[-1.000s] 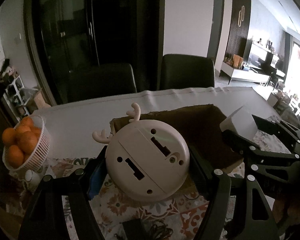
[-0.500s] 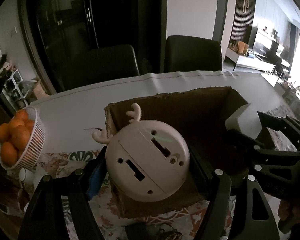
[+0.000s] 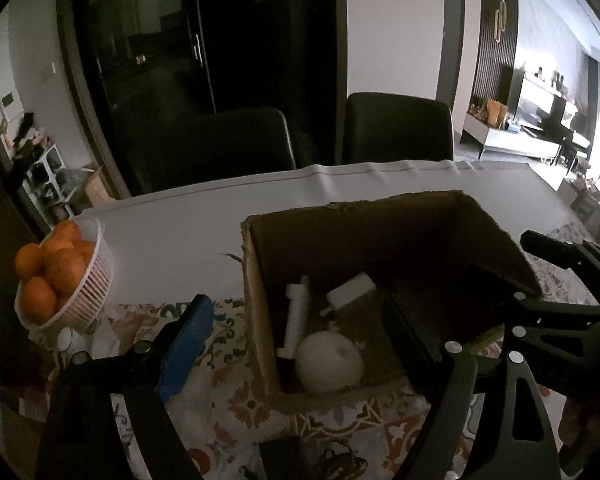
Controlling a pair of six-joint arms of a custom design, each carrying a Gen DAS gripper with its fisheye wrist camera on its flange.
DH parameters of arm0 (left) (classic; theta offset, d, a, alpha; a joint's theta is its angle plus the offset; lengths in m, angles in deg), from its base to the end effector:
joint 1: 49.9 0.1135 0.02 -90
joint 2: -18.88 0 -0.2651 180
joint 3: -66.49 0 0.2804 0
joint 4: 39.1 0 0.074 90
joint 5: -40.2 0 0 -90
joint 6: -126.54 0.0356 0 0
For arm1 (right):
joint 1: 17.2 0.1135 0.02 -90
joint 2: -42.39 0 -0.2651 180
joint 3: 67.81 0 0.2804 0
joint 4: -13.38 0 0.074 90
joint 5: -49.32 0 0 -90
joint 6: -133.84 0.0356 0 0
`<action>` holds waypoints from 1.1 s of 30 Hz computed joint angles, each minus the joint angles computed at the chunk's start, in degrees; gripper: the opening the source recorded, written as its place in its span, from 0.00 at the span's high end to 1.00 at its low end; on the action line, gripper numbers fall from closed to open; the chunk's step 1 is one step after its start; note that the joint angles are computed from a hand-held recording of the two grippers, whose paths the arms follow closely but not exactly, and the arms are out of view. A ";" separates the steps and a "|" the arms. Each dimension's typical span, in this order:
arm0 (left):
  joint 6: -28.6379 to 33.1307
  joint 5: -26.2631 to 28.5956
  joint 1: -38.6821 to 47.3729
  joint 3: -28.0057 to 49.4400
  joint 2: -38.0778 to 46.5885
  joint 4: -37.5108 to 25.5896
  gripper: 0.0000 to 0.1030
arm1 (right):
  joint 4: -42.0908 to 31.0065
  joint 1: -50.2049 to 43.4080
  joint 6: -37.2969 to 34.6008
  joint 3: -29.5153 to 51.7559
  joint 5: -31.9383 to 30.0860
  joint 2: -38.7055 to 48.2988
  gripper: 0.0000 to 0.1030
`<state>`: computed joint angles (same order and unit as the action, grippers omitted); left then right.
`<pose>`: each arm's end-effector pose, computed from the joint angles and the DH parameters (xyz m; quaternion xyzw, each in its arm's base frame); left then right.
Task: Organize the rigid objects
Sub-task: 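Lower the pink device into the box with the left gripper while the right drops the router in, then move both grippers back toward the silver case and black round puck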
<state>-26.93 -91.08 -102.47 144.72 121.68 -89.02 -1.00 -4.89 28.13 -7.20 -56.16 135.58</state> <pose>0.2379 -0.2721 0.1583 -0.1354 0.9185 0.0779 0.3631 0.3350 0.0828 0.1480 -0.2711 0.8824 0.1145 0.3670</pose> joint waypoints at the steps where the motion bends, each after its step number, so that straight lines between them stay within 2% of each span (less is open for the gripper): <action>1: -0.87 -0.25 -0.62 -0.39 -0.44 -0.32 0.16 | 0.47 -0.04 0.22 -1.36 0.15 -1.67 0.26; 7: -6.82 -2.07 -4.97 -2.53 -2.90 -2.99 0.15 | 1.35 -0.07 0.88 -7.50 0.66 -9.80 0.26; 16: -21.62 -5.72 -14.11 -1.15 -2.10 -13.10 0.14 | 0.43 -1.17 1.58 -16.06 -1.67 -20.20 0.25; 27: -31.92 -7.01 -23.08 3.35 4.15 -17.31 0.13 | -2.75 -8.68 -1.87 -26.75 -6.99 -35.82 0.23; 33: -34.40 -8.34 -26.23 7.07 9.22 -19.10 0.13 | -4.51 -15.46 -6.26 -31.25 -11.43 -41.73 0.21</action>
<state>-61.33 -99.41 -128.70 151.79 130.90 -108.12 -5.51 -20.35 21.87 -38.45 -67.58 93.85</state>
